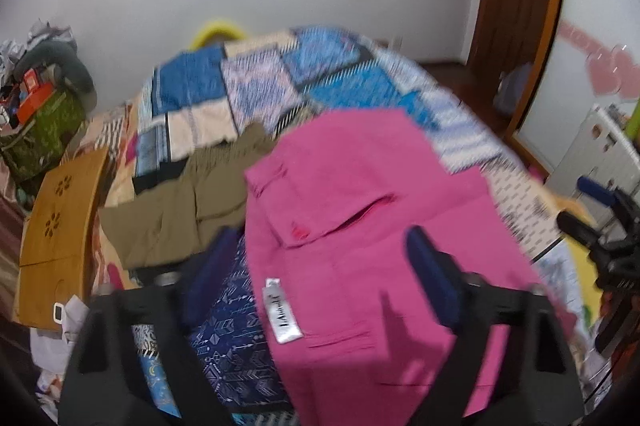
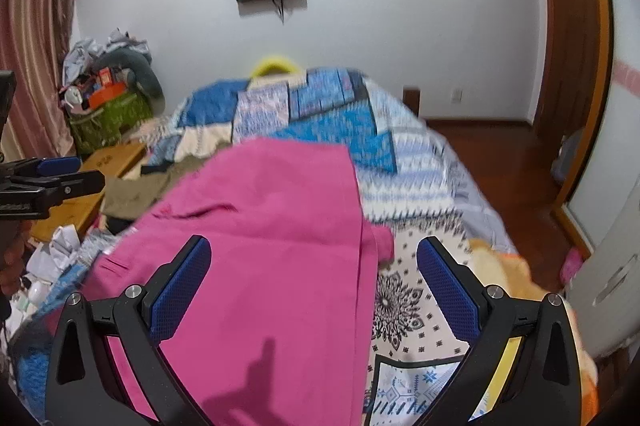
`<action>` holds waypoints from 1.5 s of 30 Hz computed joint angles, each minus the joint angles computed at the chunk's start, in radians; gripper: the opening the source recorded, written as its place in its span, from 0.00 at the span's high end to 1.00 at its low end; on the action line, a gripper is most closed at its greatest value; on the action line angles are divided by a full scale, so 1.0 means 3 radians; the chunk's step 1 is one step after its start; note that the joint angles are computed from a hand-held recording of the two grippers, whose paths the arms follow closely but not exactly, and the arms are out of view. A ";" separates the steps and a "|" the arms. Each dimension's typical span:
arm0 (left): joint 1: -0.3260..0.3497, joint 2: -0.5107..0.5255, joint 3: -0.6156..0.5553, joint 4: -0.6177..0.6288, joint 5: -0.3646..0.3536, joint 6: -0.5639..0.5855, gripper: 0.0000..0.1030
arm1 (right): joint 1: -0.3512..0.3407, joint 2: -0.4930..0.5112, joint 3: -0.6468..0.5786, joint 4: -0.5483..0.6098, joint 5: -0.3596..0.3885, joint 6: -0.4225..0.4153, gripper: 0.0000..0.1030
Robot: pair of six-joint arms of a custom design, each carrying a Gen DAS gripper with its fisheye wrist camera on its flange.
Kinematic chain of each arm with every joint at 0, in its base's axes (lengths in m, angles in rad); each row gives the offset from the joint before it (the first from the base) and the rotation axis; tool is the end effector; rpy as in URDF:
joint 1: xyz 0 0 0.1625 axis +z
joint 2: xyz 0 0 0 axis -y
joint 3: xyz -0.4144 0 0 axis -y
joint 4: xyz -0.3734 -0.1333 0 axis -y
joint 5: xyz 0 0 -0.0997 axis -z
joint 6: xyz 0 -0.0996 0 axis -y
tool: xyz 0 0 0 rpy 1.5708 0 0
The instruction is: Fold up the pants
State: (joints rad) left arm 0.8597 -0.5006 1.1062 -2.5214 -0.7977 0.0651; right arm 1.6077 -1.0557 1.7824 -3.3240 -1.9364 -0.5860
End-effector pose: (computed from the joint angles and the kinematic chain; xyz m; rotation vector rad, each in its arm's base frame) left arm -0.3609 -0.7298 0.1155 0.7570 2.3050 -0.7125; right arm 0.1203 -0.6104 0.3122 0.4752 -2.2559 1.1291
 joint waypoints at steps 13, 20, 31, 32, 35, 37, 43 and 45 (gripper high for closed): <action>0.0370 0.0445 -0.1021 0.1459 -0.0434 -0.0480 0.54 | -0.0210 0.0153 -0.0567 0.1056 0.0009 0.0294 0.38; 0.0459 0.0578 -0.1320 0.1755 -0.0705 -0.0524 0.69 | -0.0299 0.0275 -0.0926 0.1596 0.0156 0.0456 0.53; 0.0454 0.0569 -0.1260 0.1734 -0.0562 -0.0412 0.84 | -0.0358 0.0414 -0.1144 0.2065 0.0270 0.0409 0.91; 0.0453 0.0567 -0.1252 0.1733 -0.0528 -0.0410 0.85 | -0.0343 0.0427 -0.1148 0.2041 0.0215 0.0372 0.93; 0.0459 0.0554 -0.1213 0.1693 -0.0505 -0.0412 0.85 | -0.0306 0.0465 -0.1139 0.1930 0.0063 0.0245 0.95; 0.0456 0.0545 -0.1178 0.1656 -0.0475 -0.0410 0.85 | -0.0306 0.0477 -0.1156 0.1916 0.0027 0.0246 0.95; 0.0422 0.0513 -0.1075 0.1594 -0.0299 -0.0339 0.84 | -0.0298 0.0460 -0.1137 0.1804 -0.0077 0.0295 0.98; 0.0423 0.0502 -0.1055 0.1594 -0.0235 -0.0352 0.85 | -0.0298 0.0451 -0.1106 0.1705 -0.0214 0.0281 0.99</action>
State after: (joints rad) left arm 0.9866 -0.3501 0.7898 -2.0434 -0.8683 -0.0406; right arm 1.5184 -0.9203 1.4506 -2.8126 -2.0005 -0.5016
